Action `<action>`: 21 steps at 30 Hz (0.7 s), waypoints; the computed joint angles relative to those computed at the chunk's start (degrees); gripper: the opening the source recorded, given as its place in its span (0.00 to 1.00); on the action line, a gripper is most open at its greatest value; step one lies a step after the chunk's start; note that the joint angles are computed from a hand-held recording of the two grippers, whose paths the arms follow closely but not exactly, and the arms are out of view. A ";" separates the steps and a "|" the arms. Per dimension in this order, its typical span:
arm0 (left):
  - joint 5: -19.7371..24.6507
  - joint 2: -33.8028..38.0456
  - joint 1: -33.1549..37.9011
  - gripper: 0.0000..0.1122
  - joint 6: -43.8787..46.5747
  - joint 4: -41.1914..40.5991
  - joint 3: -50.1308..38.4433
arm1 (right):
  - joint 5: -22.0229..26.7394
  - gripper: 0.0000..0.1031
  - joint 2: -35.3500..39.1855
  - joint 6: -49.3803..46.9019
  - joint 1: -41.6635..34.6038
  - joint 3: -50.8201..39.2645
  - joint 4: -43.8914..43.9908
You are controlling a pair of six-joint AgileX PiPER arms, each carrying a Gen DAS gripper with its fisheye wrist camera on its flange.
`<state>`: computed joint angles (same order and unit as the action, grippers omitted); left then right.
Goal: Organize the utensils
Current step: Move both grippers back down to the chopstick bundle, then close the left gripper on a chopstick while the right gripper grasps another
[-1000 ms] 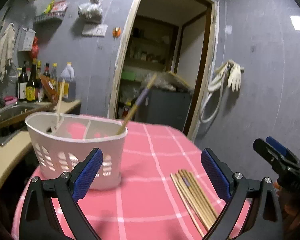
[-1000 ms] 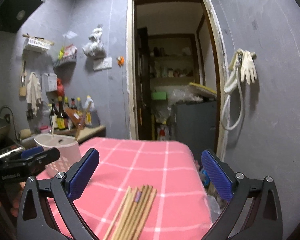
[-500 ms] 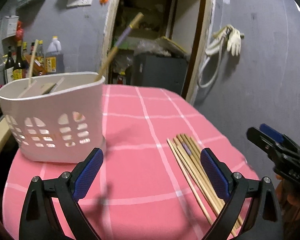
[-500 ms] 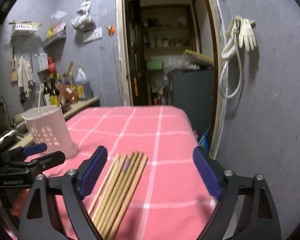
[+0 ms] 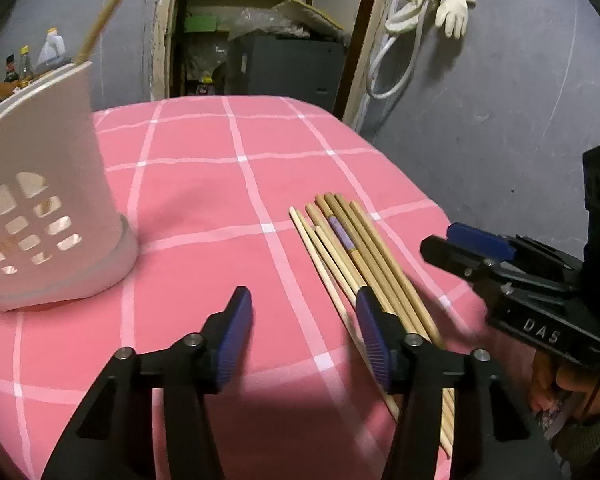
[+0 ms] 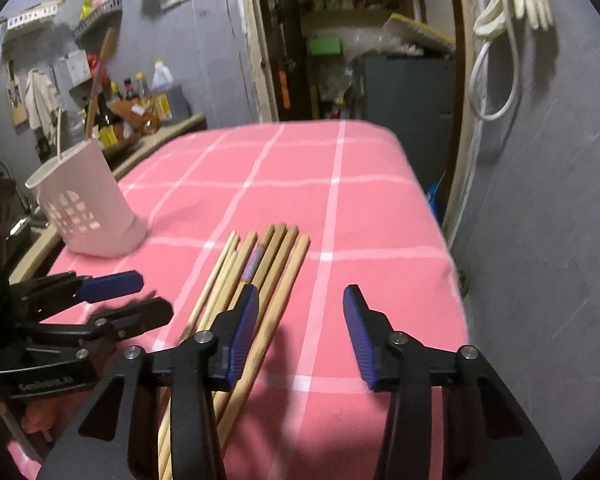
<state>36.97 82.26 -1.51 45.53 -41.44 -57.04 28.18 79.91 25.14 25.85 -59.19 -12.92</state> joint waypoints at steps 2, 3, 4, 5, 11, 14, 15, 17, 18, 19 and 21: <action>0.28 1.48 -0.66 0.38 -1.52 1.28 -1.40 | 1.34 0.36 1.34 -3.62 -0.90 -1.14 3.70; 0.17 2.02 -1.01 0.36 -2.15 1.80 -1.82 | 1.87 0.36 1.87 -4.72 -1.10 -1.67 4.91; 0.53 2.92 -1.36 0.33 -3.27 2.81 -2.69 | 2.52 0.34 2.48 -6.27 -1.49 -2.26 6.53; 1.16 3.93 -1.61 0.32 -4.23 3.60 -3.69 | 3.08 0.33 3.08 -7.86 -1.94 -2.77 8.15; 1.55 8.00 -3.00 0.22 -6.93 5.53 -7.39 | 4.89 0.31 4.40 -13.54 -3.63 -4.10 13.56; 1.81 8.59 -3.03 0.20 -7.34 6.02 -8.03 | 5.28 0.31 5.32 -13.91 -3.34 -4.88 13.53; 1.63 8.61 -3.30 0.19 -7.65 6.16 -7.95 | 5.62 0.31 5.66 -14.13 -3.30 -5.28 13.60; 1.76 8.84 -3.46 0.19 -8.09 6.73 -8.26 | 6.36 0.29 6.40 -13.84 -3.18 -6.21 13.03; 1.82 9.03 -3.65 0.19 -8.52 7.38 -8.60 | 6.91 0.28 7.01 -13.75 -3.26 -6.93 12.91; 1.73 9.09 -3.87 0.18 -8.89 7.73 -8.65 | 7.60 0.27 7.80 -14.05 -3.49 -7.81 13.35; 1.67 9.77 -4.39 0.18 -9.85 8.59 -9.39 | 8.51 0.24 9.15 -13.90 -3.64 -9.37 13.40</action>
<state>38.64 92.03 -5.89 35.68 -32.85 -66.43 36.69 89.06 11.24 22.22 -68.56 0.48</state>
